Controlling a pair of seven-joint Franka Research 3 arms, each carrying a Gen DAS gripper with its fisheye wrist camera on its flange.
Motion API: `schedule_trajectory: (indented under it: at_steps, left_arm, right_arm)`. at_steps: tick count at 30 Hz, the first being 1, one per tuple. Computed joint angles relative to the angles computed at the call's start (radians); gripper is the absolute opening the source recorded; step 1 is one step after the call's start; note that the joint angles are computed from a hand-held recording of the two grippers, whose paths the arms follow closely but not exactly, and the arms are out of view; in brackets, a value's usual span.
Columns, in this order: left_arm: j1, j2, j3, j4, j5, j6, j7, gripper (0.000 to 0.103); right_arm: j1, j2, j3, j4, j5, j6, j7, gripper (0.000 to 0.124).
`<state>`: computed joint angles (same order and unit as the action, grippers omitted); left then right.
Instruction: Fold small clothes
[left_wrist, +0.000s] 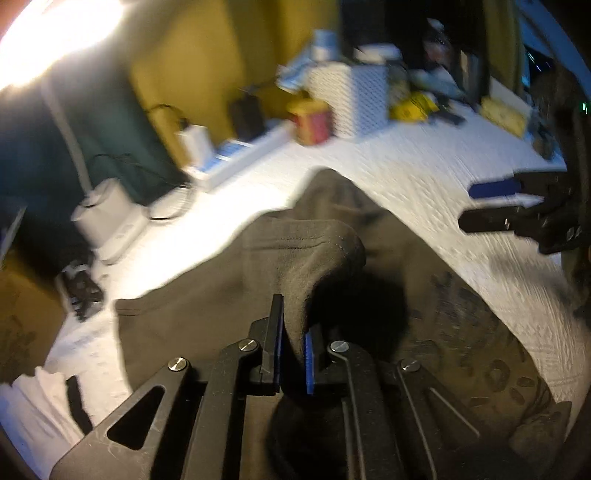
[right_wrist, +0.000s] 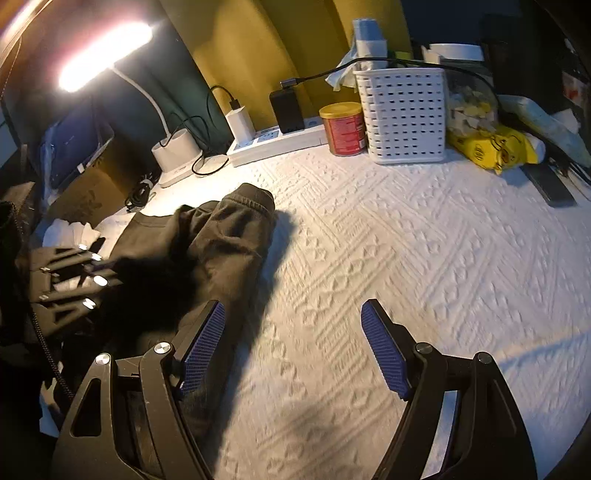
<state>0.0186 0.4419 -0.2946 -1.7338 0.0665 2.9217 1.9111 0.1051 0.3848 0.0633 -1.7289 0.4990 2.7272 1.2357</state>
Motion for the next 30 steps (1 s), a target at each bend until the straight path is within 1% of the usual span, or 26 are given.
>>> schedule_trajectory:
  at_steps: [3, 4, 6, 7, 8, 9, 10, 11, 15, 18, 19, 20, 22, 24, 25, 26, 27, 28, 30]
  left_arm:
    - [0.018, -0.002, 0.02, -0.007, -0.01, 0.057, -0.038, 0.006]
    - [0.032, 0.003, 0.017, -0.003, -0.016, 0.066, -0.045, 0.006]
    - [0.08, 0.019, -0.018, 0.009, -0.041, 0.067, -0.032, 0.006]
    - [0.115, 0.027, -0.049, 0.013, -0.063, 0.058, -0.012, 0.006]
    - [0.139, 0.033, -0.072, 0.018, -0.081, 0.047, 0.005, 0.006]
    - [0.161, 0.035, -0.091, 0.014, -0.101, 0.052, 0.02, 0.006]
    - [0.183, 0.039, -0.112, 0.012, -0.122, 0.051, 0.037, 0.006]
    - [0.192, 0.043, -0.119, 0.013, -0.134, 0.052, 0.046, 0.006]
    - [0.24, 0.05, -0.165, 0.013, -0.194, 0.058, 0.085, 0.006]
    - [0.268, 0.061, -0.187, 0.035, -0.233, 0.016, 0.12, 0.006]
    - [0.279, 0.07, -0.198, 0.046, -0.255, 0.002, 0.135, 0.006]
    - [0.289, 0.077, -0.209, 0.054, -0.275, -0.015, 0.155, 0.006]
    - [0.302, 0.088, -0.223, 0.066, -0.317, -0.037, 0.192, 0.006]
    - [0.317, 0.101, -0.24, 0.09, -0.367, -0.075, 0.23, 0.006]
    - [0.315, 0.105, -0.236, 0.101, -0.386, -0.09, 0.237, 0.007]
    - [0.313, 0.108, -0.233, 0.108, -0.408, -0.096, 0.244, 0.007]
    - [0.313, 0.112, -0.23, 0.118, -0.43, -0.105, 0.252, 0.008]
    - [0.302, 0.112, -0.215, 0.121, -0.44, -0.102, 0.254, 0.008]
    - [0.257, 0.113, -0.158, 0.129, -0.429, -0.076, 0.223, 0.008]
  right_arm:
    - [0.029, 0.041, -0.02, 0.051, -0.049, 0.001, 0.047, 0.079]
    - [0.034, 0.054, -0.022, 0.067, -0.061, 0.001, 0.058, 0.079]
    - [0.04, 0.083, -0.017, 0.105, -0.075, 0.006, 0.067, 0.076]
    - [0.04, 0.097, -0.012, 0.124, -0.077, 0.007, 0.069, 0.072]
    - [0.039, 0.114, -0.006, 0.146, -0.076, 0.002, 0.071, 0.071]
    - [0.046, 0.138, -0.011, 0.182, -0.088, -0.016, 0.09, 0.07]
    - [0.047, 0.151, -0.011, 0.201, -0.093, -0.023, 0.098, 0.065]
    - [0.045, 0.167, -0.004, 0.223, -0.092, -0.028, 0.098, 0.061]
    - [0.054, 0.241, -0.002, 0.334, -0.116, -0.077, 0.119, 0.057]
    - [0.051, 0.306, 0.006, 0.437, -0.12, -0.137, 0.136, 0.055]
    - [0.052, 0.324, 0.007, 0.463, -0.123, -0.146, 0.138, 0.05]
    - [0.052, 0.344, 0.007, 0.496, -0.127, -0.163, 0.143, 0.041]
    - [0.043, 0.39, 0.021, 0.566, -0.119, -0.203, 0.143, 0.035]
    - [0.04, 0.43, 0.023, 0.626, -0.118, -0.231, 0.151, 0.025]
    - [0.038, 0.44, 0.024, 0.64, -0.118, -0.235, 0.151, 0.021]
    - [0.035, 0.443, 0.028, 0.644, -0.115, -0.23, 0.144, 0.016]
    - [0.033, 0.438, 0.034, 0.636, -0.109, -0.212, 0.131, 0.014]
    - [0.034, 0.434, 0.034, 0.631, -0.109, -0.2, 0.123, 0.013]
    - [0.047, 0.429, 0.02, 0.625, -0.127, -0.187, 0.123, 0.011]
